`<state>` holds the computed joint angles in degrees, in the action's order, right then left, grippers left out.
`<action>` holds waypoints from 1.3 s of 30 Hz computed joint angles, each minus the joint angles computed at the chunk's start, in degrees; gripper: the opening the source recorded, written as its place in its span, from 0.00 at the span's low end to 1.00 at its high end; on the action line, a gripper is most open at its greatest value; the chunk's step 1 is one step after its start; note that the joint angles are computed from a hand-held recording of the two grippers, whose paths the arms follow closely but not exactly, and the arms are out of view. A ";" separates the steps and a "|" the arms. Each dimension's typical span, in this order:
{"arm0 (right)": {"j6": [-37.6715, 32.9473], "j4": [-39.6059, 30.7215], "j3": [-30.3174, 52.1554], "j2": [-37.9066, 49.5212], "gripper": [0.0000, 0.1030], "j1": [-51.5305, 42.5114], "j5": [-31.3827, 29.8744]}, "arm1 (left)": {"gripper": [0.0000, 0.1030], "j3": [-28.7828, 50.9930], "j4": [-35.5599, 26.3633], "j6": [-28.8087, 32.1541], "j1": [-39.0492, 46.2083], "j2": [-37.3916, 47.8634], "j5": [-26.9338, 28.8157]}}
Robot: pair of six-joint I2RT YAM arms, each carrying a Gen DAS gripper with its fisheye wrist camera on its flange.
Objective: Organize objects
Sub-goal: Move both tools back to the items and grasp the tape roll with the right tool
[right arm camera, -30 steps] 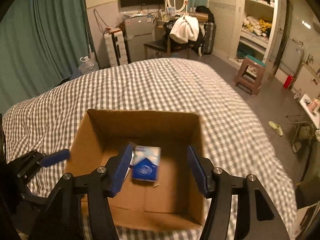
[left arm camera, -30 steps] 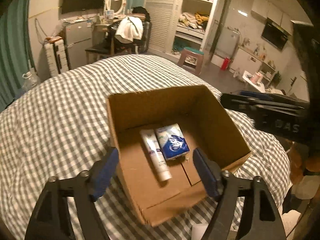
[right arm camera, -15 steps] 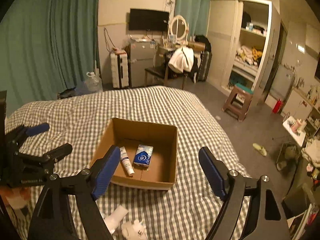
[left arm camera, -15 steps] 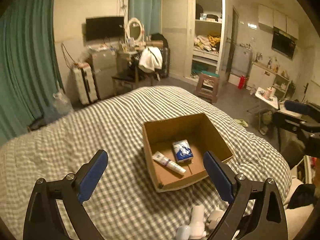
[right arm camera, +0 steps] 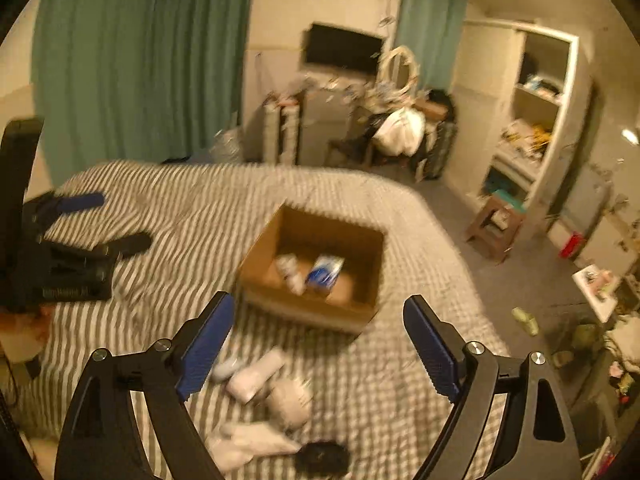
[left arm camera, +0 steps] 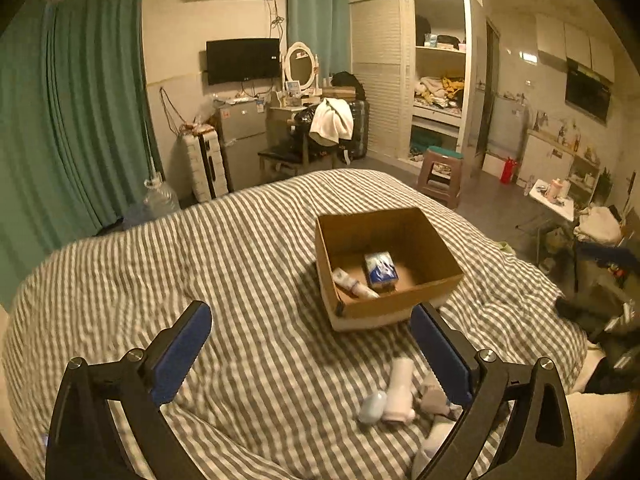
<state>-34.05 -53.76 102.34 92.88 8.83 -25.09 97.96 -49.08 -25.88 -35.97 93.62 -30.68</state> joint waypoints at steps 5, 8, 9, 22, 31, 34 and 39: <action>-4.76 8.03 -16.58 -3.76 0.84 0.84 2.95 | 1.00 -10.49 4.65 -5.43 -2.09 -1.95 -2.42; -5.80 9.69 -19.79 -0.55 0.84 1.23 3.73 | 1.00 -16.64 8.38 -9.17 -2.47 -1.08 -2.89; -6.20 10.37 -20.88 0.46 0.84 1.31 4.22 | 1.00 -18.38 9.73 -9.91 -2.53 -0.25 -2.85; -6.62 15.54 -21.83 13.88 0.65 4.15 6.66 | 1.00 -19.84 14.29 -9.33 -2.20 13.95 4.57; -8.13 15.73 -20.73 15.64 0.33 2.39 5.43 | 1.00 -16.18 13.35 -7.00 -1.68 18.72 6.93; -8.02 15.32 -19.46 15.71 0.32 1.55 4.91 | 0.99 -14.27 13.42 -6.10 -0.94 20.72 7.89; -7.19 14.96 -17.83 15.42 0.32 0.21 3.52 | 0.82 -12.29 14.23 -4.86 0.49 23.17 11.64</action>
<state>-41.23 -38.80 84.52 108.29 9.04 -21.57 85.68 -34.84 -30.74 -35.48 116.78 -19.04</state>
